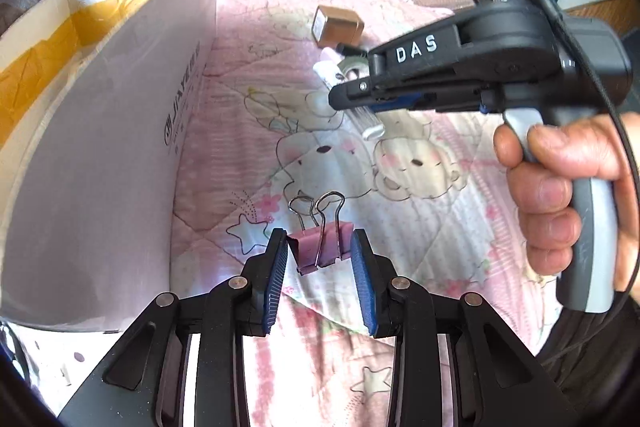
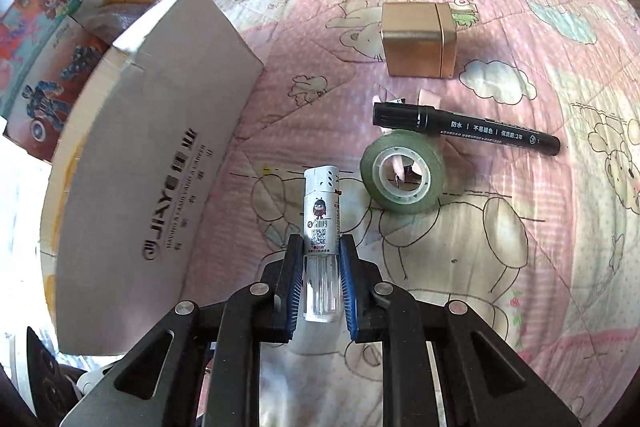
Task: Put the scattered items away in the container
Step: 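Carry binder clip in left tool and white bottle in right tool into box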
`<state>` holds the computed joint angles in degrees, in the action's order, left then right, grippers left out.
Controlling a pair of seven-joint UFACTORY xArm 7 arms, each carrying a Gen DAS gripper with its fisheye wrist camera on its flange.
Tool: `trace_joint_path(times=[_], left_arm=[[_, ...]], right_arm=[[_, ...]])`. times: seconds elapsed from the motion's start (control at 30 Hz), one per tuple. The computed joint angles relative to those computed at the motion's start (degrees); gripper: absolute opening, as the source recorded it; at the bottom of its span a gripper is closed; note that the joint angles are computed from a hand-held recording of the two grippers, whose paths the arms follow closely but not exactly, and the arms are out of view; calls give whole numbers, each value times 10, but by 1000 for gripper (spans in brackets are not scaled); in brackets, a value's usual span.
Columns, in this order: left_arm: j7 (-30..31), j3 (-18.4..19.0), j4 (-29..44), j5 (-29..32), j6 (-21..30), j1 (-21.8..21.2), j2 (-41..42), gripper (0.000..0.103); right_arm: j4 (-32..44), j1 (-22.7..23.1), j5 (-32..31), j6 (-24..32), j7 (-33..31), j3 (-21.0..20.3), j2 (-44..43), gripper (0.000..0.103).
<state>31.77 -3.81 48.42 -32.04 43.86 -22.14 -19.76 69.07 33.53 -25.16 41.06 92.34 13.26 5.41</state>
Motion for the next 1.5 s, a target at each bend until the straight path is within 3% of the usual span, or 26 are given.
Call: trace_joint_path(times=[0.5, 0.9, 1.3, 1.5], left_arm=[[15, 24, 92, -62, 53, 20, 6, 33], [21, 47, 163, -91, 92, 57, 14, 33], [11, 68, 231, -98, 105, 105, 50, 33], [-10, 69, 269, -89, 116, 137, 86, 33]], right_arm=[[-41, -31, -43, -39, 68, 31, -83, 19], [69, -3, -120, 5, 69, 42, -43, 19], [172, 47, -176, 19, 62, 13, 13, 19], [243, 79, -193, 47, 28, -4, 59, 19]])
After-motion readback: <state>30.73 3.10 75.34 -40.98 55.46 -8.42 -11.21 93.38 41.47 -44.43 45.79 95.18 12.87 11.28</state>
